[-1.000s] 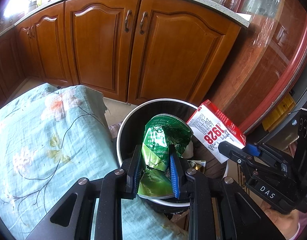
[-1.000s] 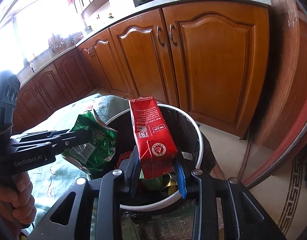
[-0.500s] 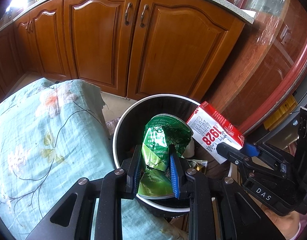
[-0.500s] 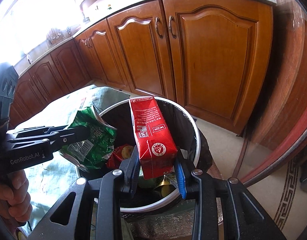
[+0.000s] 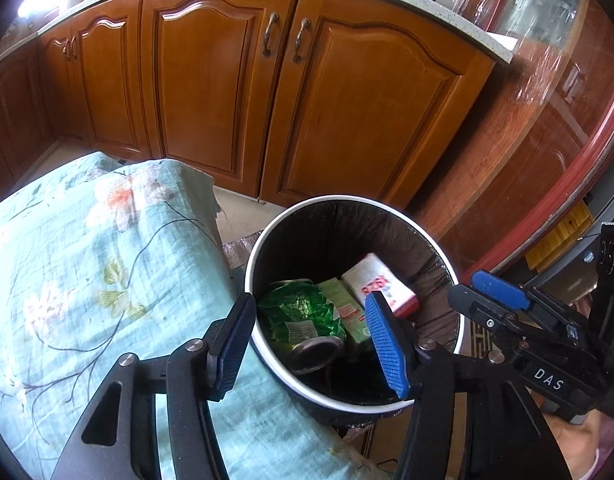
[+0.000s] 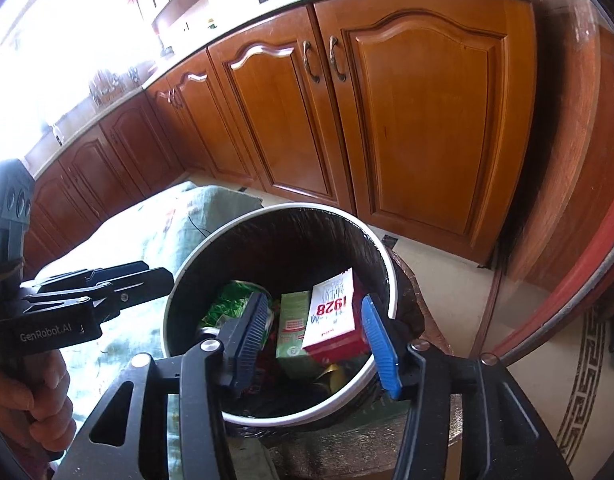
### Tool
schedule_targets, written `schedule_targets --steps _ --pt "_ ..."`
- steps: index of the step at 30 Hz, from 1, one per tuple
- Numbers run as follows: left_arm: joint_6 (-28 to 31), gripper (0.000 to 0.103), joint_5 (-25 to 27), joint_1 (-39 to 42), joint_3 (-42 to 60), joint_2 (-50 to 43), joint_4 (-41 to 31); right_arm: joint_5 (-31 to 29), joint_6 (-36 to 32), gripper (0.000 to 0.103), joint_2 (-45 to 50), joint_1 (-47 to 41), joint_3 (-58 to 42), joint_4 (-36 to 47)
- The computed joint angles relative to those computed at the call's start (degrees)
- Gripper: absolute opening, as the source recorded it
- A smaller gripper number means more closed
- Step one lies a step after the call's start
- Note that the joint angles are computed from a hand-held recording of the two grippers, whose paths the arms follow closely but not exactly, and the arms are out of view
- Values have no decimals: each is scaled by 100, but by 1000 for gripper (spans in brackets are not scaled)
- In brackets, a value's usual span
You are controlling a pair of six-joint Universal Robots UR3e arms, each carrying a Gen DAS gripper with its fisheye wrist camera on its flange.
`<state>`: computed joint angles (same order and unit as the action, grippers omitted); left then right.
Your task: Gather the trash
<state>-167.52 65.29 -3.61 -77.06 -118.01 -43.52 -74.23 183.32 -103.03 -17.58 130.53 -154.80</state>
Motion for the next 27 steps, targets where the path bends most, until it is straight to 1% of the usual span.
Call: schedule_targets --steps 1,2,3,4,6,9,11,12,13,15,18,20,21,22,24,25,27 --pt "24 63 -25 56 -176 129 67 31 28 58 -82 -8 54 -11" --pt "49 65 -42 117 -372 263 150 59 68 64 -164 2 102 -26" --pt "66 69 -84 195 -616 430 258 91 111 71 -264 0 162 -42" --pt "84 72 -139 280 -832 580 338 137 148 75 -350 -19 230 -79" --pt "151 73 -309 489 -1299 918 450 241 284 87 -585 -27 401 -178" --pt "327 73 -605 866 -2084 1473 629 287 607 98 -856 108 665 -485" --pt "477 75 -729 1155 -2754 1959 895 109 855 100 -948 379 743 -674" --pt "569 79 -794 1336 -3142 2249 1026 -2 986 101 -963 547 764 -763" --pt "662 80 -872 1506 -3458 2499 1084 -117 1118 101 -930 719 740 -838" --pt "914 80 -1073 1881 -4034 3019 1034 -363 1342 102 -826 1103 712 -1018" --pt "1416 80 -1456 2587 -4772 3899 716 -879 1669 102 -681 1759 670 -1259" --pt "1853 86 -1889 3229 -5232 4647 216 -1200 1912 102 -541 2188 659 -1487" --pt "2152 91 -2097 3588 -5411 5088 -222 -1398 2038 103 -434 2417 634 -1618" --pt "2458 93 -2267 3937 -5580 5524 -655 -1639 2189 103 -302 2663 587 -1735" --pt "3121 93 -2542 4607 -5735 6314 -1672 -1981 2477 103 -106 3047 480 -1836" --pt "3472 93 -2635 4912 -5783 6691 -2216 -2063 2608 103 -36 3181 455 -1905" --pt "4537 94 -2883 5718 -5745 7633 -3885 -2215 2843 103 164 3467 387 -2120"
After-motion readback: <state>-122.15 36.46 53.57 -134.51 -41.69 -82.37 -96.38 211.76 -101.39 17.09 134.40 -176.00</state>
